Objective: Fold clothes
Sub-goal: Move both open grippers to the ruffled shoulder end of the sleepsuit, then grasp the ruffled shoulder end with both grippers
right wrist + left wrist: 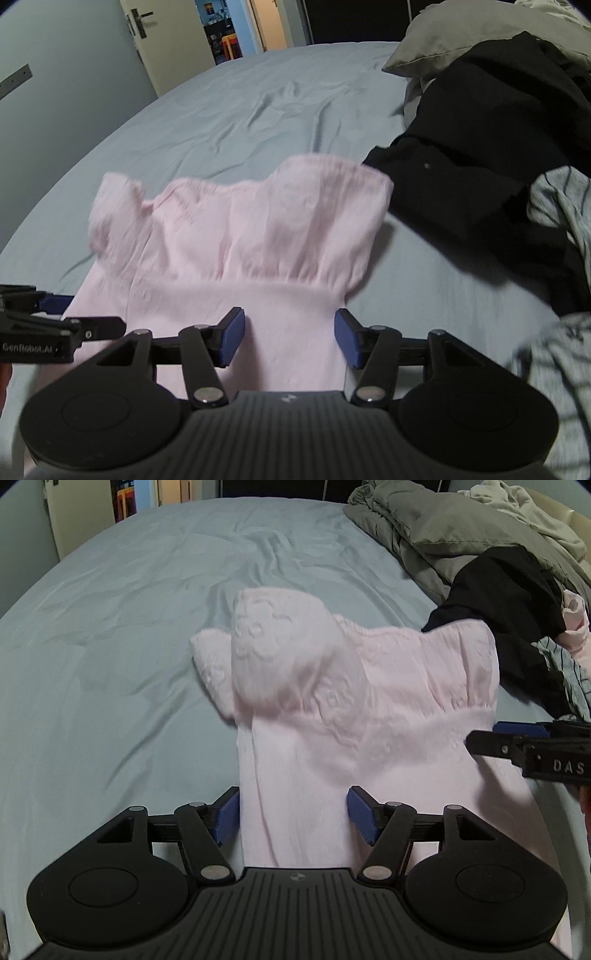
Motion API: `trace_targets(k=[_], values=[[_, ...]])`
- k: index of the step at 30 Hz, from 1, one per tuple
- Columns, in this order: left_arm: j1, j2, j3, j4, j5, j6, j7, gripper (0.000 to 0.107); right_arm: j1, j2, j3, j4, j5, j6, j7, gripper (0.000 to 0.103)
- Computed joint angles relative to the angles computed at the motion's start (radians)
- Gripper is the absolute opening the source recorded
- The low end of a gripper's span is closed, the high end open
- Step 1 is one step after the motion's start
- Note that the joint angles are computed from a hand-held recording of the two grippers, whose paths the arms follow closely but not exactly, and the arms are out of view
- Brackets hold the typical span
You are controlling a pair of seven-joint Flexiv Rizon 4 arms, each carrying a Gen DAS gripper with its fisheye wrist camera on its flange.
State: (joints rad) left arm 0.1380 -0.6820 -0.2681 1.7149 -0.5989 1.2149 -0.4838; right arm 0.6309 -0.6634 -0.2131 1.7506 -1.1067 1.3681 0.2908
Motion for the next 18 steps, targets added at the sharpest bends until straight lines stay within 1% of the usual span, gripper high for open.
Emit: trace_targets(k=[3,4,6,9,12,14,15,18], values=[[-0.008,-0.031,0.006,-0.052,0.001,-0.011,-0.025,0.061,-0.014,-0.023,-0.003,-0.029,0.010,0.008,-0.022,0.061],[-0.010,-0.040,0.009,-0.069,0.000,-0.020,-0.040,0.061,-0.015,-0.032,-0.012,-0.037,0.009,0.016,-0.022,0.063],[-0.012,-0.058,0.012,-0.103,-0.006,-0.046,-0.074,0.061,-0.007,-0.043,-0.043,-0.042,-0.006,0.038,-0.001,0.065],[-0.014,-0.078,0.008,-0.130,0.001,-0.054,-0.078,0.061,0.004,-0.060,-0.094,-0.050,-0.037,0.089,0.047,0.067],[-0.012,-0.092,-0.008,-0.137,0.010,-0.032,-0.049,0.065,0.005,-0.076,-0.117,-0.066,-0.045,0.112,0.048,0.069],[-0.012,-0.100,-0.013,-0.146,0.015,-0.029,-0.041,0.070,0.007,-0.086,-0.129,-0.075,-0.038,0.127,0.050,0.070],[-0.012,-0.104,-0.015,-0.151,0.018,-0.028,-0.037,0.071,0.010,-0.091,-0.139,-0.079,-0.034,0.136,0.054,0.071],[-0.023,-0.119,-0.002,-0.193,0.006,-0.065,-0.102,0.072,0.024,-0.103,-0.165,-0.087,-0.008,0.152,0.054,0.072]])
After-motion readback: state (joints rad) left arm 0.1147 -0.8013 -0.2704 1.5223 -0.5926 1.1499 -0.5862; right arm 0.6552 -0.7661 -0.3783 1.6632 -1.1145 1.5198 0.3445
